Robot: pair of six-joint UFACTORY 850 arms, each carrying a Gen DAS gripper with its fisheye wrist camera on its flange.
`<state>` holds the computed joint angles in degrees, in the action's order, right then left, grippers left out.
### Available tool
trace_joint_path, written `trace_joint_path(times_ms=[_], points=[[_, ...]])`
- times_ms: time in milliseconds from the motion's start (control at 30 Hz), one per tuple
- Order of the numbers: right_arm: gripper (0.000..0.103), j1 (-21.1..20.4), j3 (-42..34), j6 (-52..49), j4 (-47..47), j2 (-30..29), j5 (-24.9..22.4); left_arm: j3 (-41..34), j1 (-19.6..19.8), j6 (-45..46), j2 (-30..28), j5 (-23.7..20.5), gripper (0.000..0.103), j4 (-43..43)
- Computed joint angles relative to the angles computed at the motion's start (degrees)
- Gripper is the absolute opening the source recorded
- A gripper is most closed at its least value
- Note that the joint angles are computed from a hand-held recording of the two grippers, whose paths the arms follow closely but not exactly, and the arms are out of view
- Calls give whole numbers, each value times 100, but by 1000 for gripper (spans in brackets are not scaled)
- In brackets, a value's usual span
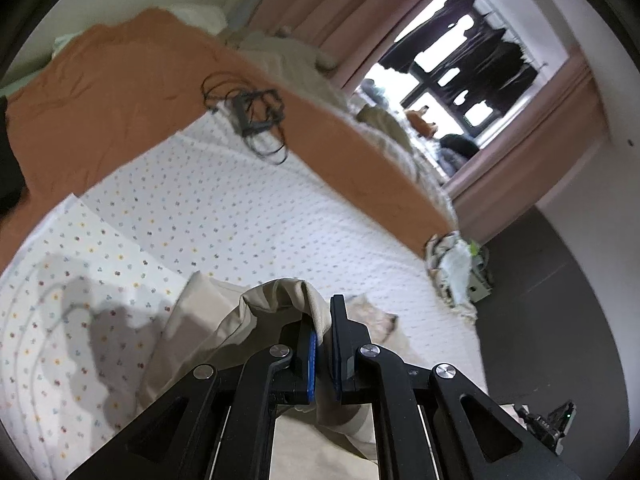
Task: Fold large clothes
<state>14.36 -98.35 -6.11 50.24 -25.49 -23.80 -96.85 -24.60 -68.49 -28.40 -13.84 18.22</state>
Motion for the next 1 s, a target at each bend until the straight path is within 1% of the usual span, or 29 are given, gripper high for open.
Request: trace_joint_path(times_ms=[167, 267, 333, 400, 433, 467, 500, 533, 567, 600, 633, 667, 733, 800, 900, 933, 1000], points=[[15, 9, -405, 481, -405, -515, -157, -502, 151, 987, -615, -205, 6, -1094], [15, 3, -564, 752, -598, -779, -204, -707, 236, 1494, -933, -236, 6, -1694], [15, 6, -658, 1012, -815, -915, -209, -872, 282, 1552, -1135, -325, 7, -1913], [15, 16, -822, 1395, -1136, -1065, -273, -1097, 292, 1373, -1352, -541, 13, -1832], [16, 37, -943, 1726, -1495, -1150, -340, -1197, 299, 1467, -1460, -620, 25, -1967], [19, 71, -1106, 2172, -2017, -1247, -449, -1245, 305, 1633, -1515, -626, 46, -2172], [23, 100, -1253, 2459, -2386, -1342, -606, -1216, 314, 1861, -1523, -564, 57, -2443], [36, 117, -1288, 2566, -2515, -1373, -643, -1078, 299, 1941, -1456, -408, 68, -2556], [51, 134, -1223, 2655, -2649, -1331, -595, -972, 279, 1838, -1386, -301, 69, -2433], [57, 149, -1177, 2780, -2827, -1295, -536, -823, 248, 1702, -1278, -194, 69, -2224], [63, 193, -1033, 3059, -3244, -1172, -411, -701, 230, 1662, -1179, -136, 69, -2107], [64, 232, -944, 3340, -3672, -1074, -373, -570, 218, 1650, -1078, -66, 69, -2042], [64, 240, -853, 3520, -3931, -965, -388, -196, 180, 1264, -786, 78, 69, -1591], [64, 216, -752, 3470, -3824, -865, -404, 141, 130, 539, -513, 98, 69, -853], [64, 254, -689, 3671, -4122, -744, -499, 642, 68, -379, -114, 101, 69, 14], [64, 279, -658, 3737, -4219, -684, -542, 917, 37, -871, 103, 107, 69, 412], [64, 338, -628, 3800, -4313, -594, -638, 1271, 1, -1433, 386, 129, 69, 808]])
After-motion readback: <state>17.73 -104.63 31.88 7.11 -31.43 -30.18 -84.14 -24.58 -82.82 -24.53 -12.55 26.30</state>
